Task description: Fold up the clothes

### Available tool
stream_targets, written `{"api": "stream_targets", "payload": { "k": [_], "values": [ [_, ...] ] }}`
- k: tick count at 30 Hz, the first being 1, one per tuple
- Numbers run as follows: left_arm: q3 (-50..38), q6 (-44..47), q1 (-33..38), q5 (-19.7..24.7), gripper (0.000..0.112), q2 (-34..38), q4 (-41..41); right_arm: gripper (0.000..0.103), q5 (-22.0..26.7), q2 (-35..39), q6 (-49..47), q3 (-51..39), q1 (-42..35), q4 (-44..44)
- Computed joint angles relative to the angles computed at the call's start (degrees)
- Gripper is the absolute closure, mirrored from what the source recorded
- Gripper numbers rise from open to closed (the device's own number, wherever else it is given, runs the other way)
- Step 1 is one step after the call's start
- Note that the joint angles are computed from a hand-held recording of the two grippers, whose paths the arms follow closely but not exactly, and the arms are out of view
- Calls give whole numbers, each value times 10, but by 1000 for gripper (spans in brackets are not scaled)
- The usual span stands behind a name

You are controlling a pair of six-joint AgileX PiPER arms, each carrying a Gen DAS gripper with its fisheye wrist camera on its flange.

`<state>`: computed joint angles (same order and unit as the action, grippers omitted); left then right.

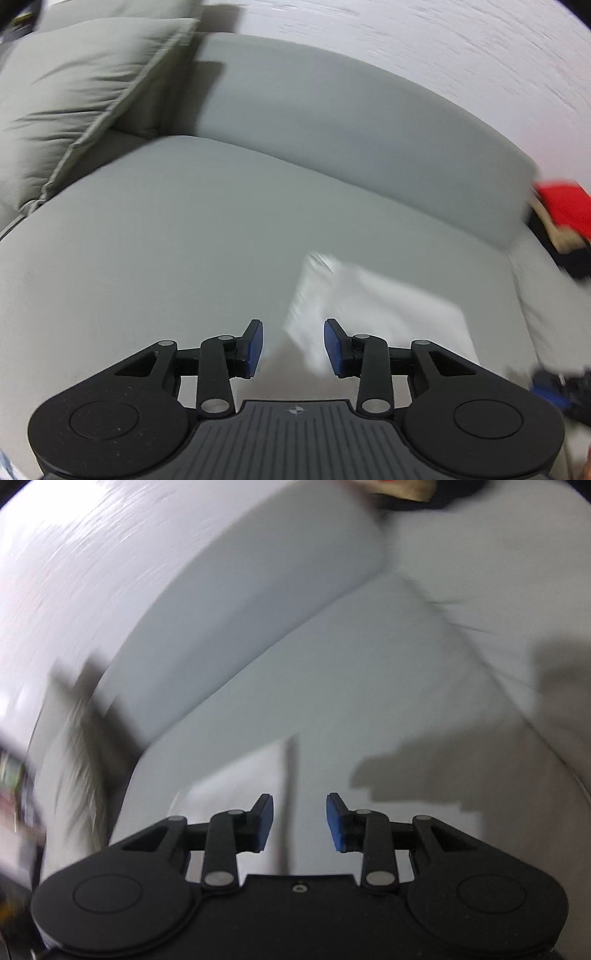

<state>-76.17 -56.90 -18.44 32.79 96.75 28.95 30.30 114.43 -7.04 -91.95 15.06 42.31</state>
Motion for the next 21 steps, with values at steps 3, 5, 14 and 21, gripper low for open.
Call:
{"api": "stream_targets", "payload": {
  "k": [3, 5, 14, 21],
  "values": [
    [13, 62, -37, 20, 81, -6, -21, 72, 17, -24, -102, 19, 41, 1],
    [-9, 85, -58, 71, 85, 25, 36, 82, 15, -29, -128, 26, 72, -25],
    [-3, 89, -97, 142, 88, 35, 89, 86, -13, -86, -99, 107, 137, -205],
    [82, 67, -87, 98, 86, -71, 56, 84, 76, -148, -119, 128, 86, -160]
  ]
}}
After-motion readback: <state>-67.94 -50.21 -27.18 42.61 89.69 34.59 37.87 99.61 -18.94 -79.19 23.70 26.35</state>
